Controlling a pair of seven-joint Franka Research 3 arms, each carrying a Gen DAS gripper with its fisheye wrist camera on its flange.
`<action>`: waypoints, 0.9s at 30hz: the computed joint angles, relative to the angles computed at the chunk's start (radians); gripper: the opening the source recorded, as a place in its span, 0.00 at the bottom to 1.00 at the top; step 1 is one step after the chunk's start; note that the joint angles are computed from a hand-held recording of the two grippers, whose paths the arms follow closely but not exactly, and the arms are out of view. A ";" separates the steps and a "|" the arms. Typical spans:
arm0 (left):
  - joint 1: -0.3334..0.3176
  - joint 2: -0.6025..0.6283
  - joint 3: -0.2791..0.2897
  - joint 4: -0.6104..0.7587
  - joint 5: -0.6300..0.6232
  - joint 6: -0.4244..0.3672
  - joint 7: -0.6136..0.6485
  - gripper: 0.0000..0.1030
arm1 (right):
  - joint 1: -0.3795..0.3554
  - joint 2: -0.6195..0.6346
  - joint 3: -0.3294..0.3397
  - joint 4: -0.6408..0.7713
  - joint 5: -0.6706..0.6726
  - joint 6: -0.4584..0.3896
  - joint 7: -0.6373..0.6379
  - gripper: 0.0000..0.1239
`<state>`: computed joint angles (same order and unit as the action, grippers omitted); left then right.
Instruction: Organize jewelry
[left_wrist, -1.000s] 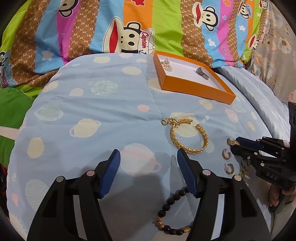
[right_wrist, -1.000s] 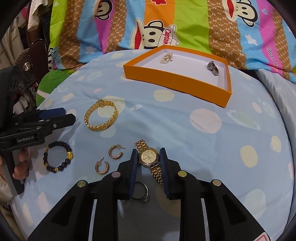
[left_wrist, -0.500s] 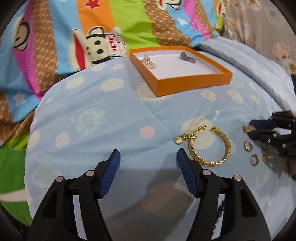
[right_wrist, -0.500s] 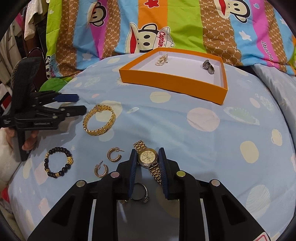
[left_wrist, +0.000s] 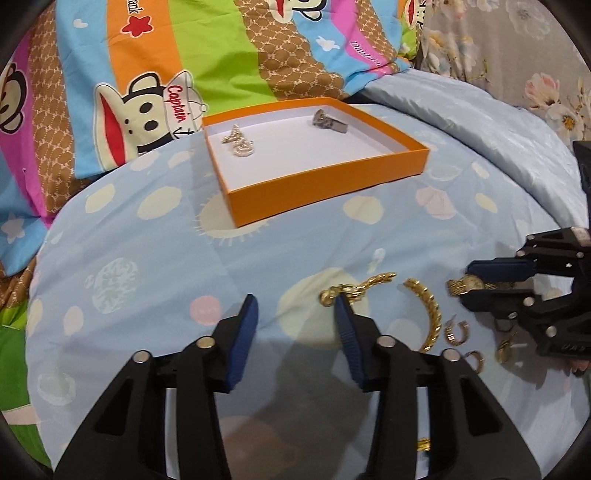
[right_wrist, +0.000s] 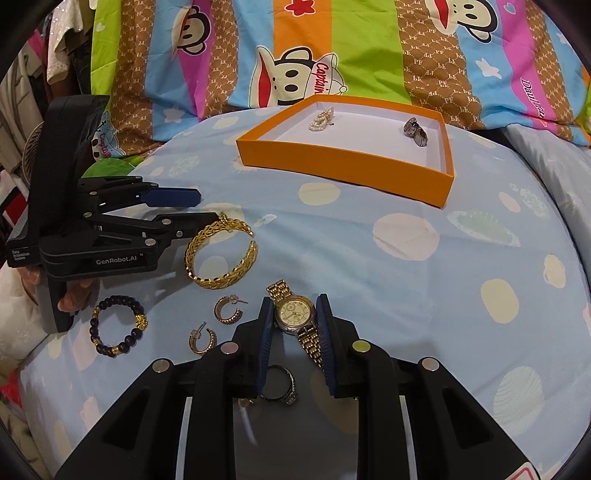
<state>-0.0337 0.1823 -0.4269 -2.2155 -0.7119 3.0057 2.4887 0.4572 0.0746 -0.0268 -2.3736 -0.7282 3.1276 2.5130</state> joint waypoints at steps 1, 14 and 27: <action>0.005 -0.003 -0.010 0.000 -0.015 -0.009 0.012 0.36 | 0.000 0.000 0.000 0.000 0.000 0.000 0.000 0.17; -0.101 -0.054 0.067 0.026 -0.210 -0.151 0.017 0.37 | 0.003 -0.005 -0.002 -0.004 0.017 0.001 -0.009 0.17; -0.087 -0.042 0.037 0.003 -0.200 -0.085 -0.017 0.07 | -0.012 -0.009 0.013 -0.012 0.038 0.008 -0.022 0.17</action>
<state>-0.1209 0.1400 -0.3897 -2.2127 -0.9116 2.9208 2.4712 0.4454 0.0655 -0.0143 -2.3852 -0.6904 3.1356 2.4905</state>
